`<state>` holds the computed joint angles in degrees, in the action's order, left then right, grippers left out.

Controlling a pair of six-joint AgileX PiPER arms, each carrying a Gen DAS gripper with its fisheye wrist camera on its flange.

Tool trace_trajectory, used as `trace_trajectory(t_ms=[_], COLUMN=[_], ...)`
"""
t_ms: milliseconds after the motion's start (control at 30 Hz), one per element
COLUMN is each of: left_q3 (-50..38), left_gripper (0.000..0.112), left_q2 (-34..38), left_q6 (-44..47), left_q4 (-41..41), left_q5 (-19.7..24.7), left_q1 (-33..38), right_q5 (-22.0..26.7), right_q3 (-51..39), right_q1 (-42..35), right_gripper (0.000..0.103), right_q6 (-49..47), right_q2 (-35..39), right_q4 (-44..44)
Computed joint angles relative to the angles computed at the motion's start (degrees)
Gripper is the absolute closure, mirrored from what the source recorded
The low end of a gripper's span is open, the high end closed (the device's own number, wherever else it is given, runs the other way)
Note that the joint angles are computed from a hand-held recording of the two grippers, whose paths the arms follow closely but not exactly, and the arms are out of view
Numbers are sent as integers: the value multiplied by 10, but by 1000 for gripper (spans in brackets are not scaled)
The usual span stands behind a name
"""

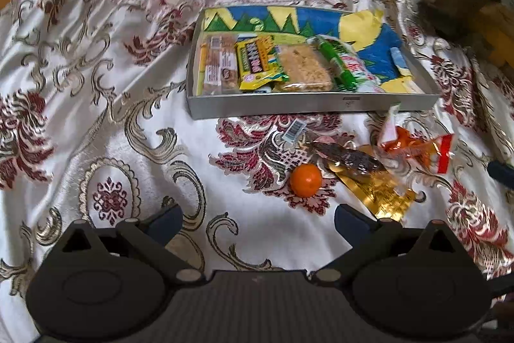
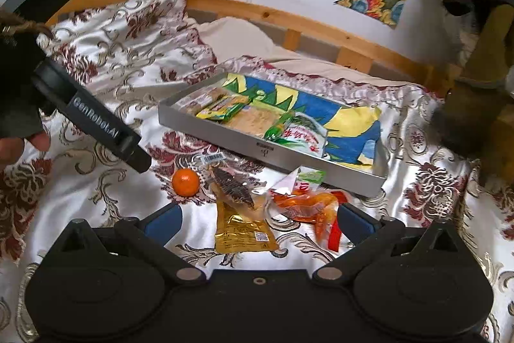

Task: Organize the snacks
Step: 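Move the left tool toward the orange tangerine while the right tool approaches the brown jerky bag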

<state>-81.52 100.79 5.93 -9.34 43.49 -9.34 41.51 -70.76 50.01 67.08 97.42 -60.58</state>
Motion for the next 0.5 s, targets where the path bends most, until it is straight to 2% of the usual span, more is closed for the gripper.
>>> trace_trajectory(t_ms=[300, 500], left_q3=[-28, -38], left_gripper=[10, 10], left_q2=[36, 48], left_q6=[-31, -20], left_q4=[13, -8], left_q5=[13, 13], left_q1=[5, 6], right_q5=[-8, -46], right_q3=[-15, -15], right_q1=[-12, -29], right_gripper=[1, 1], right_q6=[-18, -19], right_q2=[49, 69], right_q4=[-35, -58])
